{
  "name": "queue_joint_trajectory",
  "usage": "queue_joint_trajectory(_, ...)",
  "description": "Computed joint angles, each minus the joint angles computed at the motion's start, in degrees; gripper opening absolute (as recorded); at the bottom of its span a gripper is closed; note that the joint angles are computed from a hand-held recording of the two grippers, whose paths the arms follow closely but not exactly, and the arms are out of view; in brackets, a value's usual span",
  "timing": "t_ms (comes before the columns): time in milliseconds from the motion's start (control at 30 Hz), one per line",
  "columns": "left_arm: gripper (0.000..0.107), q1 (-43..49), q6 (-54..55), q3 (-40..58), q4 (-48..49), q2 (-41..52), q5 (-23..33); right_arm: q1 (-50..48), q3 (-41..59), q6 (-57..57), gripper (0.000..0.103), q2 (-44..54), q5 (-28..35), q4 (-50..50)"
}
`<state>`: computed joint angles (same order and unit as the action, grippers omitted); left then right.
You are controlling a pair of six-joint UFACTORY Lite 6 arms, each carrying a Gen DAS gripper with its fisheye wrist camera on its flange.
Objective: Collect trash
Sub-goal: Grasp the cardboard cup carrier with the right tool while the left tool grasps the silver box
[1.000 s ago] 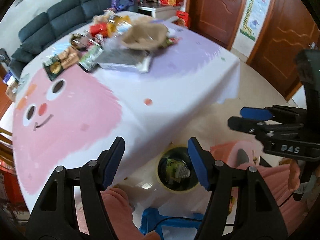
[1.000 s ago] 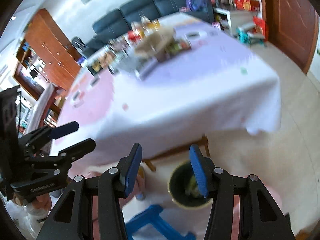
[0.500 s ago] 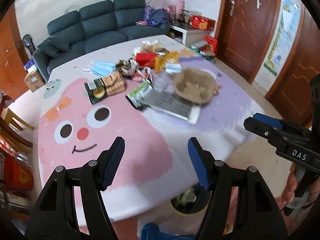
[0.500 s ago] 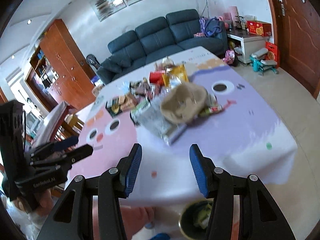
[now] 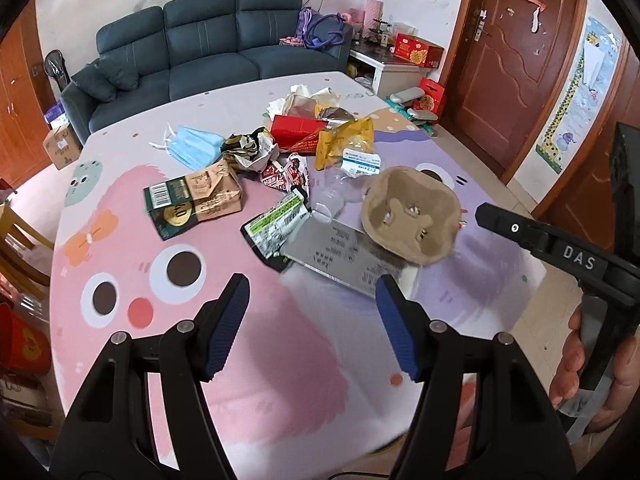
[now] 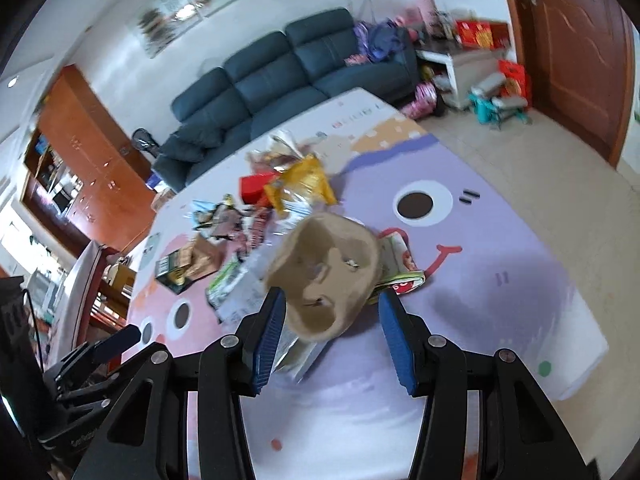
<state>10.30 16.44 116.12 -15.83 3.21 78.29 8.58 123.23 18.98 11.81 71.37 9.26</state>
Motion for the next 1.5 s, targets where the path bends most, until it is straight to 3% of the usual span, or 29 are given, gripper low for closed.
queue_joint_trajectory(367, 0.063, -3.9, -4.37, -3.05, 1.91, 7.71, -6.52, -1.3, -7.11, -2.94, 0.035, 4.8, -7.0, 4.95)
queue_joint_trajectory(567, 0.063, -3.55, -4.71, -3.61, 1.52, 9.73, -7.33, -1.36, -10.35, -4.62, 0.013, 5.12, -9.7, 10.21)
queue_joint_trajectory(867, 0.063, -4.26, -8.81, 0.4, 1.64, 13.25, -4.96, 2.11, -5.02, -0.97, 0.012, 3.89, -11.94, 2.54)
queue_joint_trajectory(1000, 0.063, -6.67, -13.69, 6.0, 3.64, 17.04, -2.41, 3.22, -3.74, 2.39, 0.011, 2.96, -12.6, -3.78)
queue_joint_trajectory(1200, 0.063, -12.56, -24.36, 17.92, 9.9, 24.57, 2.28, 0.72, -3.94, 1.62, 0.011, 2.86, -11.99, -4.61)
queue_joint_trajectory(1267, 0.079, -14.74, -27.79, 21.1, 12.29, 26.8, 3.21, -0.48, -4.7, 1.13, 0.011, 2.18, -11.97, -3.99)
queue_joint_trajectory(1300, 0.082, -15.67, -29.3, 22.22, 13.32, 27.61, 3.61, -1.41, -5.0, 0.49, 0.011, 1.9, -11.98, -3.39)
queue_joint_trajectory(1500, 0.082, -20.6, -37.6, 29.65, 19.96, 34.33, 6.8, -4.25, -5.8, -1.2, 0.011, 0.37, -11.59, -1.07)
